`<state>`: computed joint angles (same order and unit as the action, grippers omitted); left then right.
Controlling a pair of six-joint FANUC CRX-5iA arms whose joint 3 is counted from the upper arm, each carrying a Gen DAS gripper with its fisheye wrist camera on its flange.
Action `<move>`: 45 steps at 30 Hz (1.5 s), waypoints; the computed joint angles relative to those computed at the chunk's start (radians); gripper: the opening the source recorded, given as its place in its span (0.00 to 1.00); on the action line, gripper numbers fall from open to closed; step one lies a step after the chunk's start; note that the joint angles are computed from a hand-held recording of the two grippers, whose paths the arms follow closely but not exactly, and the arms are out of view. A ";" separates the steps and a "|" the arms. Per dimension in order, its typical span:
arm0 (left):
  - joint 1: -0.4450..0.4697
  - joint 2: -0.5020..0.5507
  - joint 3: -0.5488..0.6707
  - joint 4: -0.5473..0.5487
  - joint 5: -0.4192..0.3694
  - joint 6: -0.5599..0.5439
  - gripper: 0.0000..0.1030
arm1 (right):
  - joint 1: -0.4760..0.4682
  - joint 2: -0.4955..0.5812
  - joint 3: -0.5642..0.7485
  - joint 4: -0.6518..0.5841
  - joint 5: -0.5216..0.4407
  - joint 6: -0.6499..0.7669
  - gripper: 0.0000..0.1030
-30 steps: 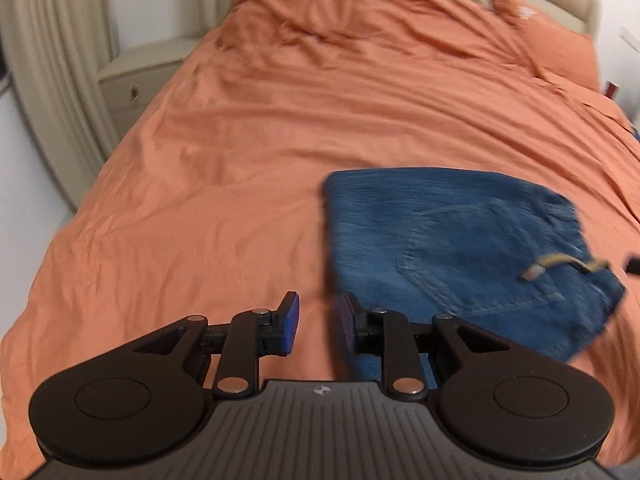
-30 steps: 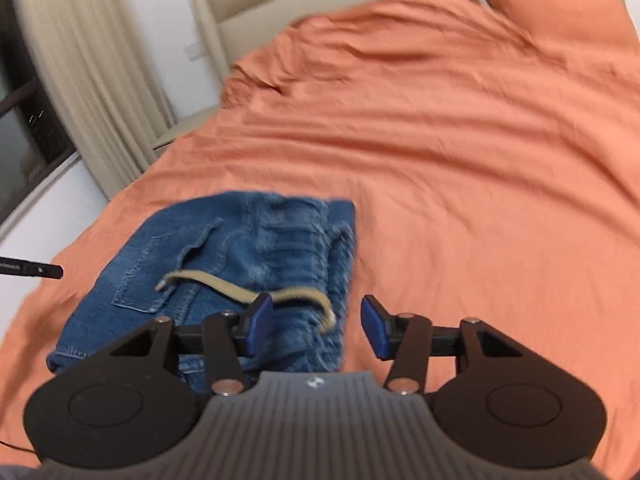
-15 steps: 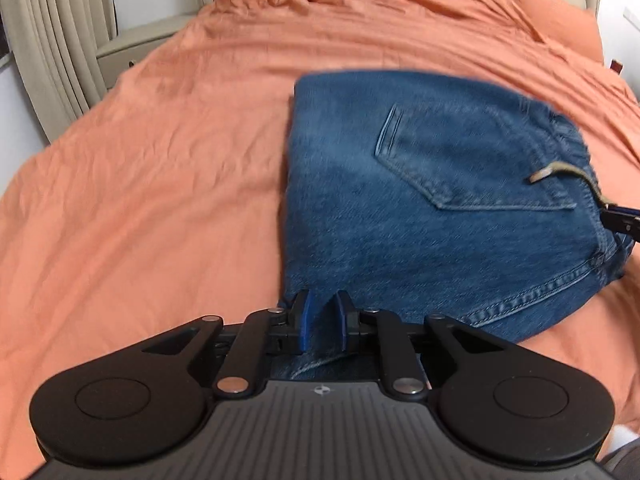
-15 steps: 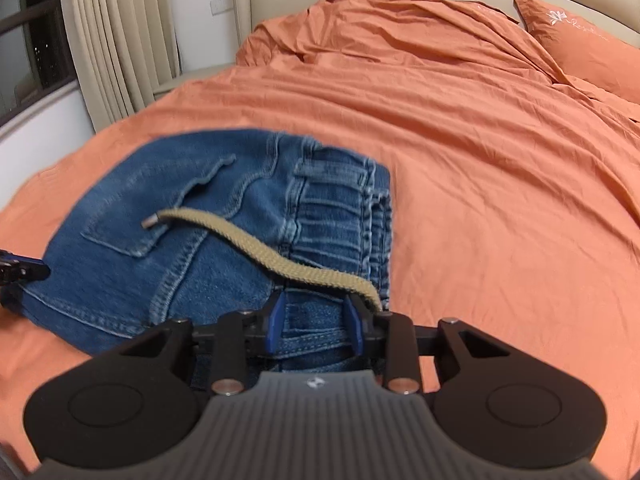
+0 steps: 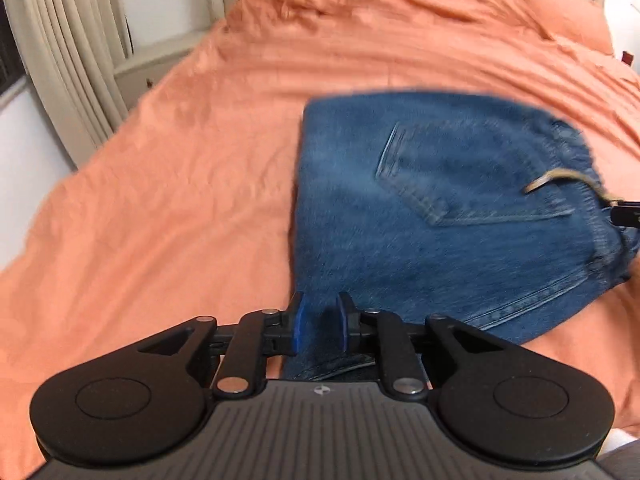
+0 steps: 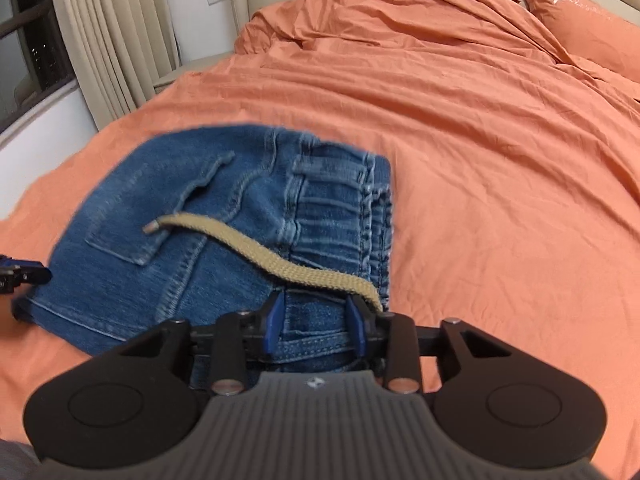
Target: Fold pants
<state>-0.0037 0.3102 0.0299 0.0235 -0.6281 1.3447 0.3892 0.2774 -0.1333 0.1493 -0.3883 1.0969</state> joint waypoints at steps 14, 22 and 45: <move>-0.095 -0.349 0.006 -0.184 -0.045 0.116 0.32 | 0.057 -0.386 -0.144 0.157 -0.039 -0.092 0.79; -0.220 -0.518 -0.112 -0.332 0.044 0.371 0.90 | 0.157 -0.636 -0.382 0.495 -0.052 -0.466 0.79; -0.409 -0.380 -0.192 -0.707 -0.033 1.011 0.95 | 0.217 -0.566 -0.714 1.360 -0.145 -1.485 0.79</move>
